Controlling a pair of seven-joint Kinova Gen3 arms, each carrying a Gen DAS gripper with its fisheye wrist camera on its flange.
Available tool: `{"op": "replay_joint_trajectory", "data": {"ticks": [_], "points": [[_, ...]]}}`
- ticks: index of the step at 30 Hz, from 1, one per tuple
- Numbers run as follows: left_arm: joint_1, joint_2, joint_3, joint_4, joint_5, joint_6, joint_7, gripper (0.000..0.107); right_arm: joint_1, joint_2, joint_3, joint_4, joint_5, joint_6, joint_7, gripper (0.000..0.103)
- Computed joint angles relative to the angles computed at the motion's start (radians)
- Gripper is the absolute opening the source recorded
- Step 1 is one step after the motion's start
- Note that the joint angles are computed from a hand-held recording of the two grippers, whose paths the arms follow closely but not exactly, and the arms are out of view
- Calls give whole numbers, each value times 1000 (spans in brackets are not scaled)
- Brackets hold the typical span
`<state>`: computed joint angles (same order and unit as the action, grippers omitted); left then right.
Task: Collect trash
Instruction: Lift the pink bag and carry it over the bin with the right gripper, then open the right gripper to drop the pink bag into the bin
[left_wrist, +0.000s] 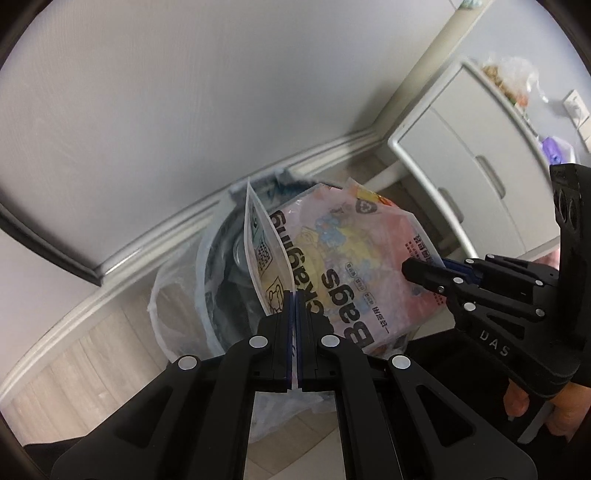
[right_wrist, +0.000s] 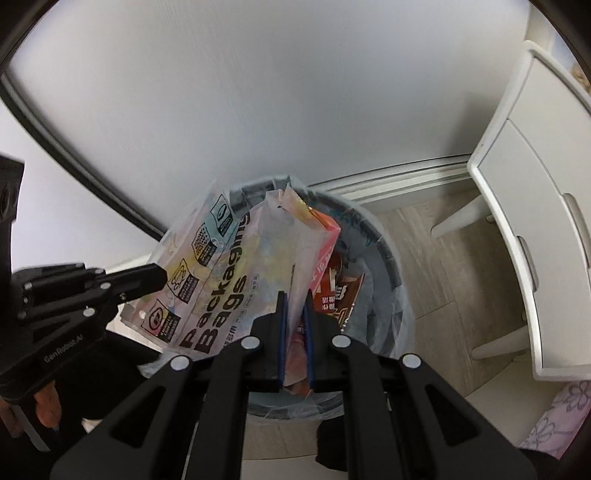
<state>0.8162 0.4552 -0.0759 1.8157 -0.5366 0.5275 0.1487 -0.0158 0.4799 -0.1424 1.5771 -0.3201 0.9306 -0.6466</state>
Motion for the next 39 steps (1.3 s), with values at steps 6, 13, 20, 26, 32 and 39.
{"op": "replay_joint_trajectory", "data": {"ticks": [6,13,20,26,32,39], "points": [[-45,53,32,-15,66,-26,-81,0,-41,51,20,-12,60,-13,-58,10],[-95,120,63,-57,198,-34,-220,0,-89,104,35,-7,150,-50,-125,10],[-108,145,40,-50,286,-68,-285,0,-113,144,39,-23,208,-39,-174,10],[-84,146,11,-51,306,-64,-306,0,-110,152,31,-44,220,-28,-191,10],[-26,132,-41,-48,270,-47,-250,34,-92,95,22,11,209,-83,-186,30],[34,114,-84,-53,180,4,-135,74,-64,51,14,45,179,-118,-152,57]]}}
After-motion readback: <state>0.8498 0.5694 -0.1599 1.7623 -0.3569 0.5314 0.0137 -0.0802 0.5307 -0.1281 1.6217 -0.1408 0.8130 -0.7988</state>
